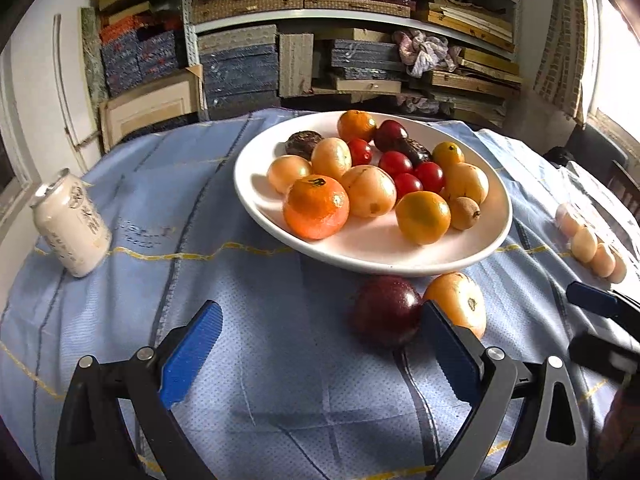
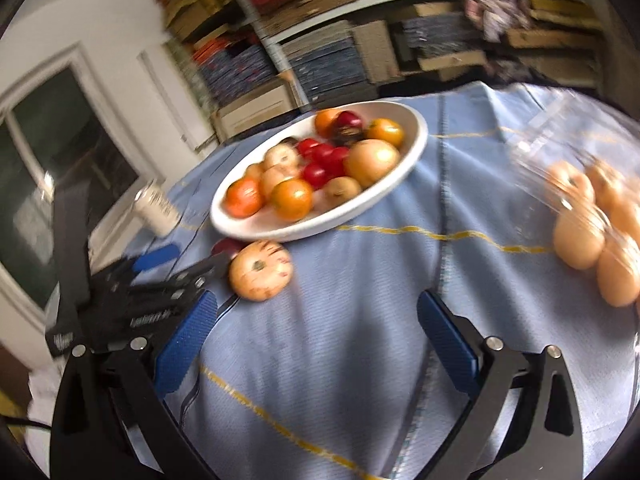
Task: Organize fruits
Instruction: 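Withdraw both open tools toward the last fruits on the cloth, then close left tool on the dark red fruit while right tool grasps the striped tan fruit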
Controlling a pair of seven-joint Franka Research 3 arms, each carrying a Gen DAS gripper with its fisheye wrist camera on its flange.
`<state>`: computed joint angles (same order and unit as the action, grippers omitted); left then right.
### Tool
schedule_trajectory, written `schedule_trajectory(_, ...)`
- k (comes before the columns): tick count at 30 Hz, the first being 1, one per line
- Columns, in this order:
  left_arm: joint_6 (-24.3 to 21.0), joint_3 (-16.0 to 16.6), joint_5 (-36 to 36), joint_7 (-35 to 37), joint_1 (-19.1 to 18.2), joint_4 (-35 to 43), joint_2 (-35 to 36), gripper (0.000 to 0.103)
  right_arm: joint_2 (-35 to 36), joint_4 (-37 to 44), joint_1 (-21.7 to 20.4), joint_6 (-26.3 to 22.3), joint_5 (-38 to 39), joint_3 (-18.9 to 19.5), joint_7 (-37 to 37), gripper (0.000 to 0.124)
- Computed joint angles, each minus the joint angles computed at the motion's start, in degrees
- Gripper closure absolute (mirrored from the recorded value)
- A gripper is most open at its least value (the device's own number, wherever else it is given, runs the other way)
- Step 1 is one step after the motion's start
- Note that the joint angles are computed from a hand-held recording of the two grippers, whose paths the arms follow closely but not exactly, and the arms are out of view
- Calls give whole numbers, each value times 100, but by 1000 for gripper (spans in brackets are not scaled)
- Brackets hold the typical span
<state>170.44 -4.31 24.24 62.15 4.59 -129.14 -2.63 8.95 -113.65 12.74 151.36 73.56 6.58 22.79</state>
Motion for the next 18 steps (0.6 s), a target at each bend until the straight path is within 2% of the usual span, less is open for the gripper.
schedule_trajectory(1, 48, 24, -278, 267, -47, -22, 4, 7, -18, -26, 28, 50, -51, 16, -53, 26)
schedule_trajectory(4, 177, 45, -913, 967, -175, -83, -2, 20, -30, -53, 153, 240, -384, 62, -81, 26)
schedule_trajectory(5, 206, 42, -1041, 1141, -206, -99, -5, 29, -26, -58, 201, 383, -482, 77, -51, 26)
schedule_trajectory(6, 229, 47, -1241, 1368, -250, -106, -1, 33, -18, -55, 217, 460, -531, 87, -76, 26)
schedule_trajectory(10, 97, 45, -2102, 2110, -359, 55, 134, 34, 64, 7, 248, 668, -785, 104, -16, 26)
schedule_trajectory(14, -312, -73, -3648, 3382, -359, 383, 354, 34, 25, -58, 215, 718, -812, 154, -49, 26)
schedule_trajectory(15, -385, -106, -3867, 3565, -335, 433, 383, 39, 18, -71, 218, 725, -841, 158, -78, 26)
schedule_trajectory(18, -429, -155, -3955, 3693, -290, 417, 370, 62, 5, -113, 243, 806, -898, 171, -87, 27)
